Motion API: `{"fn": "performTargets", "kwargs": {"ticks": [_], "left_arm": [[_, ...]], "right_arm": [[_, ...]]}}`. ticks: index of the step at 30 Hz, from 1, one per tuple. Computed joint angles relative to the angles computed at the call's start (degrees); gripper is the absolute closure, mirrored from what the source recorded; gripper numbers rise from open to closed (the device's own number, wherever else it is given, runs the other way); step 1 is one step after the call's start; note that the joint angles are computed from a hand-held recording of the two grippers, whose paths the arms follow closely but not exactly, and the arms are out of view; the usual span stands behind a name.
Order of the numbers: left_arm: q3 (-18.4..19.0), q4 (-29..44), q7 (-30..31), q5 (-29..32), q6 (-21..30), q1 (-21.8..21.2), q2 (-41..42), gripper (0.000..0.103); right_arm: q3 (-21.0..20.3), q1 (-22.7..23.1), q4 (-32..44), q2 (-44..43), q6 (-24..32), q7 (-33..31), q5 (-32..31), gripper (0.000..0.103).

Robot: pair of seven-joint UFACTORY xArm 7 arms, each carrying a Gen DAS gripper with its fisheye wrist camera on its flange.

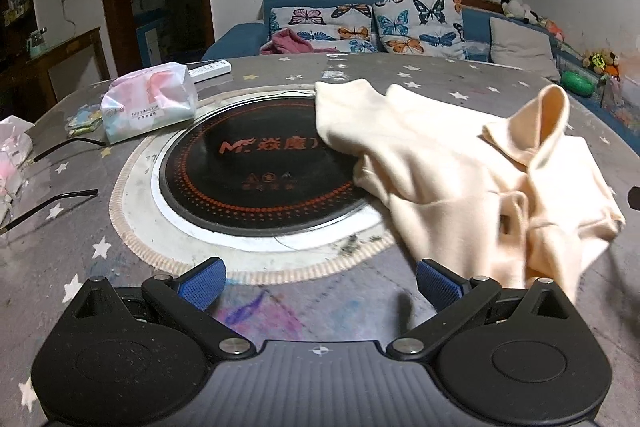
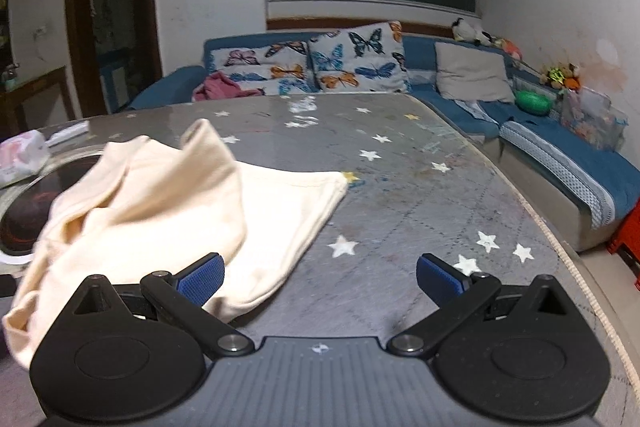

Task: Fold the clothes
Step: 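Move both tools toward the crumpled cream sweatshirt on the table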

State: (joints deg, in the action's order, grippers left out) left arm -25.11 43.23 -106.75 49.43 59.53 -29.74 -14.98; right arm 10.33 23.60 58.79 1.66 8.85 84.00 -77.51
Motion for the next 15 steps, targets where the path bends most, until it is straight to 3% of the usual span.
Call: {"fn": "performTargets", "kwargs": {"ticks": [5,15], "left_arm": [[-0.76,2.03,-0.19,-1.67,0.87,-0.95,0.76,0.000],[-1.24,5.83,0.13,-3.46,3.78,-3.38,2.47,0.000]], "right_arm": [[0.81,-0.13,-2.41,-2.32,-2.94,-1.21,1.35,0.000],[3.86,-1.58,-5.13,-6.71,-6.27,6.04,-6.57,0.000]]}}
